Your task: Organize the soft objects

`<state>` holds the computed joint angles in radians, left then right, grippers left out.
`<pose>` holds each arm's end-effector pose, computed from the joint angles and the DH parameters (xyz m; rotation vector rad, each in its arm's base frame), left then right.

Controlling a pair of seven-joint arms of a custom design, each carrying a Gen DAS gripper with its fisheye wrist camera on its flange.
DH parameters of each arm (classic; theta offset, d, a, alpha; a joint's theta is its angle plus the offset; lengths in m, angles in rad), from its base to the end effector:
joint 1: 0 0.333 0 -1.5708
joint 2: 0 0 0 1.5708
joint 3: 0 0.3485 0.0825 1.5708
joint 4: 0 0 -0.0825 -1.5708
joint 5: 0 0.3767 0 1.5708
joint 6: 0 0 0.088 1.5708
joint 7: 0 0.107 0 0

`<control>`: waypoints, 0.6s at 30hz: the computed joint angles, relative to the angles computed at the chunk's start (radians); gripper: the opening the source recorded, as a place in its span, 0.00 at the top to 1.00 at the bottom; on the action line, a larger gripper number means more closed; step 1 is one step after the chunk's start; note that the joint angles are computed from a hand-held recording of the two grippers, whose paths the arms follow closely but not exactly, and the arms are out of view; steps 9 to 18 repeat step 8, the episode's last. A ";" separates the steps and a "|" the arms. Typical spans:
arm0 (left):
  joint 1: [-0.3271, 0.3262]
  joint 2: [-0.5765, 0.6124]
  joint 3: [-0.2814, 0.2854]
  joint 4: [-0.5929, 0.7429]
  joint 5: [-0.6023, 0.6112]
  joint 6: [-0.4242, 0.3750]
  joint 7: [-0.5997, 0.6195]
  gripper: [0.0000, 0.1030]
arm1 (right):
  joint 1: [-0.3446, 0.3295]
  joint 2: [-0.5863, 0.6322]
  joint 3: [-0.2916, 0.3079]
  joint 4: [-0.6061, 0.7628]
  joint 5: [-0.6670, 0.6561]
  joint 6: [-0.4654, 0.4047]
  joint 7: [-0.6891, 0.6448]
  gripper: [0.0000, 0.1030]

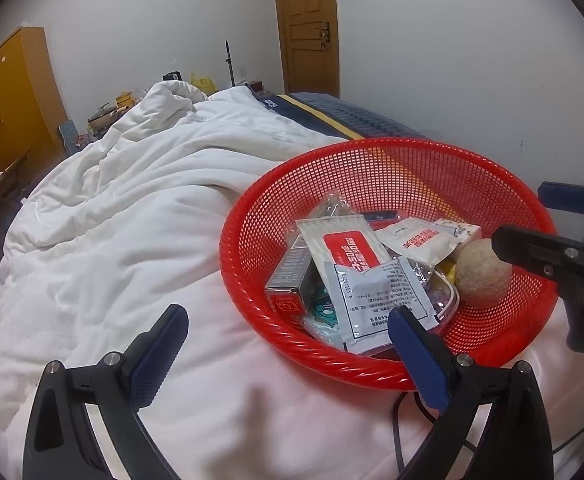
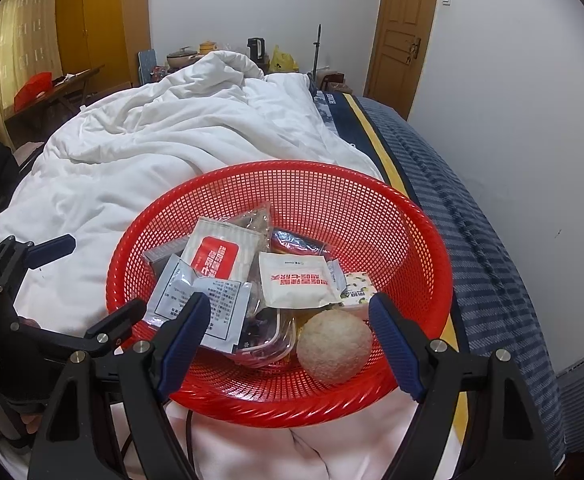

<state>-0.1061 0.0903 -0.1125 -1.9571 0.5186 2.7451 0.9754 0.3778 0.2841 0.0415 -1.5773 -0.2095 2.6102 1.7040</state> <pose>0.6013 -0.1513 0.5436 -1.7350 1.7840 -0.6583 0.6379 0.2846 0.5968 -2.0869 1.3551 -0.6565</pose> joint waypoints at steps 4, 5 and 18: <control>-0.001 -0.002 0.002 -0.006 0.010 0.010 -0.005 0.02 | -0.001 0.004 0.000 0.004 0.002 -0.005 -0.004 0.22; -0.003 -0.003 0.003 -0.006 0.020 0.007 -0.012 0.02 | 0.000 0.004 -0.001 0.005 0.001 -0.005 -0.001 0.22; 0.000 -0.007 -0.001 -0.013 0.010 0.025 0.005 0.02 | 0.000 0.013 -0.001 0.016 0.004 -0.010 0.001 0.22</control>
